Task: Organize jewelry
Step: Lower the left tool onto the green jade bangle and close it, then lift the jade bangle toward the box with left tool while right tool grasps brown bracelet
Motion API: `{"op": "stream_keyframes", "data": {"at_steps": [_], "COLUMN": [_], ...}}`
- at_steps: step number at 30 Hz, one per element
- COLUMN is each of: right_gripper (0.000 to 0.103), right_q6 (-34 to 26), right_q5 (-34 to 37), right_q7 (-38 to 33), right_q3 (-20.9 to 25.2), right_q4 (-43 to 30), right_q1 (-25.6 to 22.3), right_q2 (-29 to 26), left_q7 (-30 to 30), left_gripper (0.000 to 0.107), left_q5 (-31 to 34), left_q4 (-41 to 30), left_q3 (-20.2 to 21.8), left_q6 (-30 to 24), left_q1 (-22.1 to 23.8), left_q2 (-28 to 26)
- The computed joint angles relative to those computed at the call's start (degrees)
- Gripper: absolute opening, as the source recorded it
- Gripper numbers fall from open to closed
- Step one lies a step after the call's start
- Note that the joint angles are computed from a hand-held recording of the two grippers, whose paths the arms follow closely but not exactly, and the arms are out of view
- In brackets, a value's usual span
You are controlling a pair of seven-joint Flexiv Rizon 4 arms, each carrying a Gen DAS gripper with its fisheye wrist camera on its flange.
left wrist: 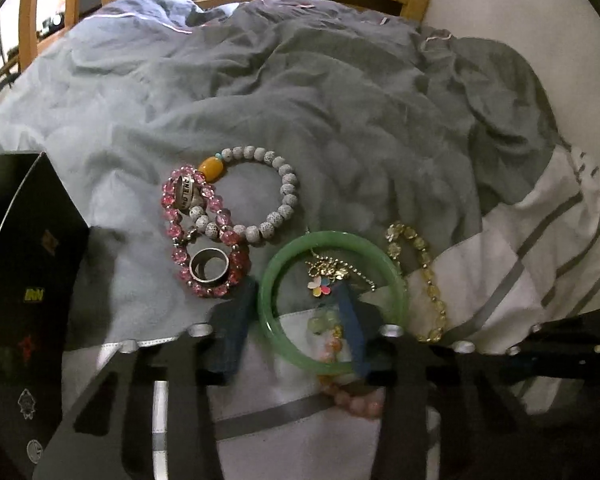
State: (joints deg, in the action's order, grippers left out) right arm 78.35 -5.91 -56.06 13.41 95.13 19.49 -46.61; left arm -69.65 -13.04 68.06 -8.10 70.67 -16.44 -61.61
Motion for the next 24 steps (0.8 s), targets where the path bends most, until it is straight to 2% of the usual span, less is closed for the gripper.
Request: {"op": "stream_keyframes", "data": {"at_steps": [1, 3, 8, 18, 23, 24], "right_gripper": [0.013, 0.013, 0.013, 0.012, 0.011, 0.007], "right_q6": [0.7, 3.6, 11.4, 24.6, 28.0, 28.3], "right_q5": [0.2, 0.6, 0.4, -0.4, -0.1, -0.1], "right_q7": [0.0, -0.6, 0.5, 4.1, 4.8, 4.8], "right_q3": [-0.1, 0.5, -1.9, -7.5, -10.2, -10.6], "right_q4": [0.5, 1.8, 6.3, 13.2, 13.8, 13.5], "right_q1": [0.0, -0.5, 1.0, 4.4, 6.8, 7.2], "right_q2": [0.3, 0.8, 3.3, 7.2, 7.7, 7.5], "left_q7": [-0.7, -0.3, -0.9, 0.5, 0.5, 0.5], "left_gripper": [0.018, 0.011, 0.009, 0.009, 0.009, 0.009], "left_q5": [-0.3, -1.6, -2.0, -2.3, -2.5, -2.5], "left_q4": [-0.1, 0.5, 1.4, 12.4, 16.7, 17.6], "left_q3": [0.3, -1.8, -1.3, -3.9, -4.3, -4.4], "left_q6": [-0.5, -0.8, -0.7, 7.9, 10.7, 11.2], "left_q1": [0.0, 1.6, 1.4, 3.7, 4.6, 4.8], "left_q2": [0.1, 0.3, 1.2, 8.6, 11.7, 12.3]}}
